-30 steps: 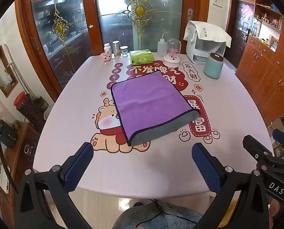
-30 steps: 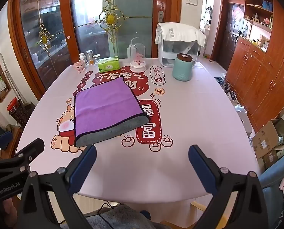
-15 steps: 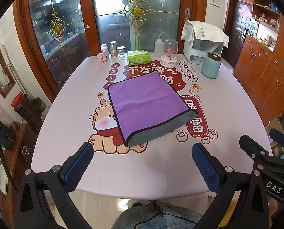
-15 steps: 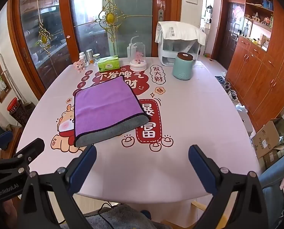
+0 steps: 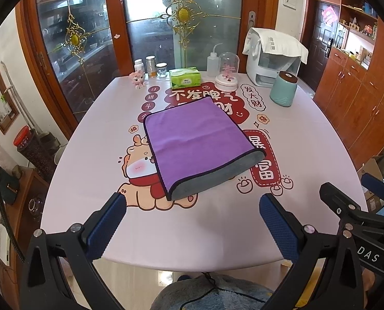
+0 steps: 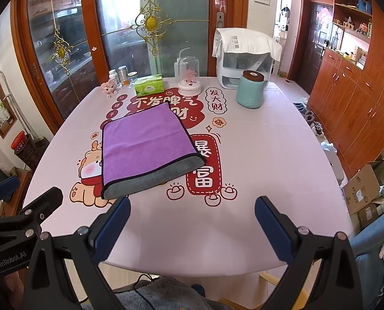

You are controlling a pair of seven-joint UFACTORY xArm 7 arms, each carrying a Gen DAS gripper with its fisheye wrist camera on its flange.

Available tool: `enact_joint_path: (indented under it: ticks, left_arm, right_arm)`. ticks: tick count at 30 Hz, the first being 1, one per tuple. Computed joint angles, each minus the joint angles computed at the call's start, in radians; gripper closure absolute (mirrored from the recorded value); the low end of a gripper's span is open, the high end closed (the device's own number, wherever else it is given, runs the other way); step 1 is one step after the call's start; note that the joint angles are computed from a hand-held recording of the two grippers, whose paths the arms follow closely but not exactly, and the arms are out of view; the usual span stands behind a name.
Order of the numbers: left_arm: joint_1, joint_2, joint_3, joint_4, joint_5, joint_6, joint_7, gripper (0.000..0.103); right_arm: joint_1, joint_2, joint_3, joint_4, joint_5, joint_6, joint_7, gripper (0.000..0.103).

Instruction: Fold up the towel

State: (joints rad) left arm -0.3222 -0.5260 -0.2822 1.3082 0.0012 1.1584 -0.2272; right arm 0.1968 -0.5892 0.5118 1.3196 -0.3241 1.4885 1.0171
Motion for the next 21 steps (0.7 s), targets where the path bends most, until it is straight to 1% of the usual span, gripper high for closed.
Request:
enact_joint_path:
  ticks: [6, 21]
  left_arm:
    - [-0.002, 0.007, 0.003, 0.007, -0.004, -0.005, 0.003, 0.0]
    - [0.0, 0.025, 0.011, 0.025, -0.008, 0.019, 0.0, 0.0]
  right_arm:
    - [0.002, 0.004, -0.002, 0.004, 0.001, 0.0, -0.001, 0.005]
    - [0.011, 0.013, -0.022, 0.003, 0.006, -0.019, -0.017, 0.005]
